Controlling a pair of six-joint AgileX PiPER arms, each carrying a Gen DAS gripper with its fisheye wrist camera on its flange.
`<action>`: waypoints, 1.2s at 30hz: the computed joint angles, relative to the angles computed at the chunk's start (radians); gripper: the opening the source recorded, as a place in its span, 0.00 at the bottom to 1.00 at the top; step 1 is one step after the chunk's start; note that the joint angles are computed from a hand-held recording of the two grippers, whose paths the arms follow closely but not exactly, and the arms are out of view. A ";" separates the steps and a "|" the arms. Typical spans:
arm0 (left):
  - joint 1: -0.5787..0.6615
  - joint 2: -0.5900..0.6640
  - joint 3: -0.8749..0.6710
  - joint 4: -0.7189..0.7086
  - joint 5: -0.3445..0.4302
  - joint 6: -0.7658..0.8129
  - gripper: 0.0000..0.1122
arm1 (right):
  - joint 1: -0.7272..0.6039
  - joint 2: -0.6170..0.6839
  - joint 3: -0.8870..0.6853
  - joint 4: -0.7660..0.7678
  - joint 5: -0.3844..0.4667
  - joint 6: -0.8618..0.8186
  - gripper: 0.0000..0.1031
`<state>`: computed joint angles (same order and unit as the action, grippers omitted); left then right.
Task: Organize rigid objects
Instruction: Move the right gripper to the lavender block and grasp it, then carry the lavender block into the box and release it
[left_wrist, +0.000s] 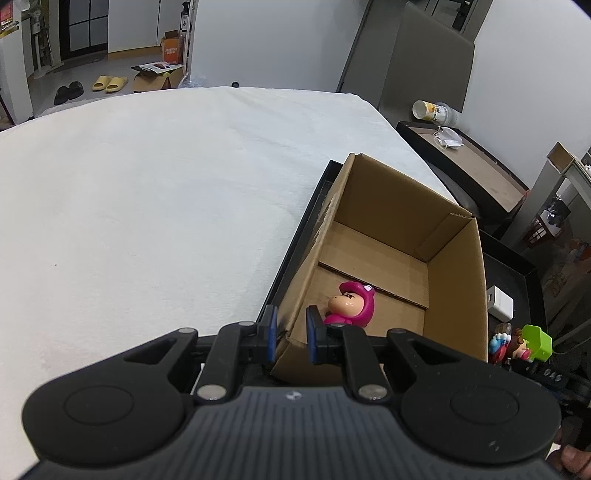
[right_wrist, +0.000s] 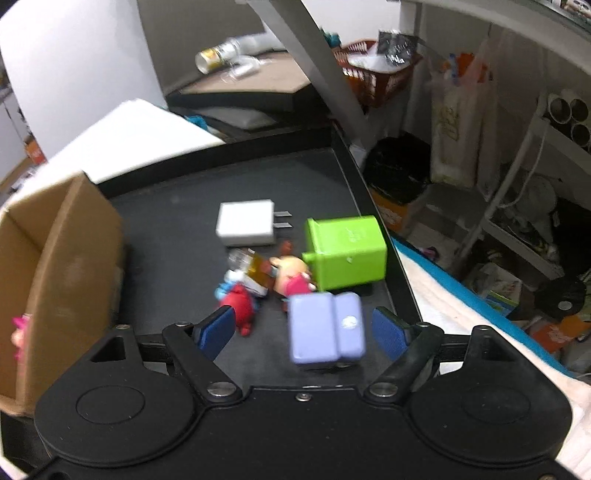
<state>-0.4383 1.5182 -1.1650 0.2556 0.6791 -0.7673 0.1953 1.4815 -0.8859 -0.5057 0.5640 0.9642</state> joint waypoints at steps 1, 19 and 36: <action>0.001 0.001 -0.002 0.000 0.003 -0.001 0.13 | -0.009 0.011 0.002 0.013 -0.008 -0.013 0.72; 0.025 -0.011 0.016 -0.046 -0.019 0.054 0.13 | -0.026 -0.046 -0.001 0.152 -0.057 -0.183 0.43; 0.050 -0.035 0.035 -0.101 -0.040 0.139 0.13 | 0.056 -0.038 -0.154 0.165 -0.073 -0.271 0.43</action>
<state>-0.3885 1.4829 -1.1304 0.1544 0.6392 -0.6282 0.2514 1.4438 -1.0395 -0.3407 0.4912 0.6935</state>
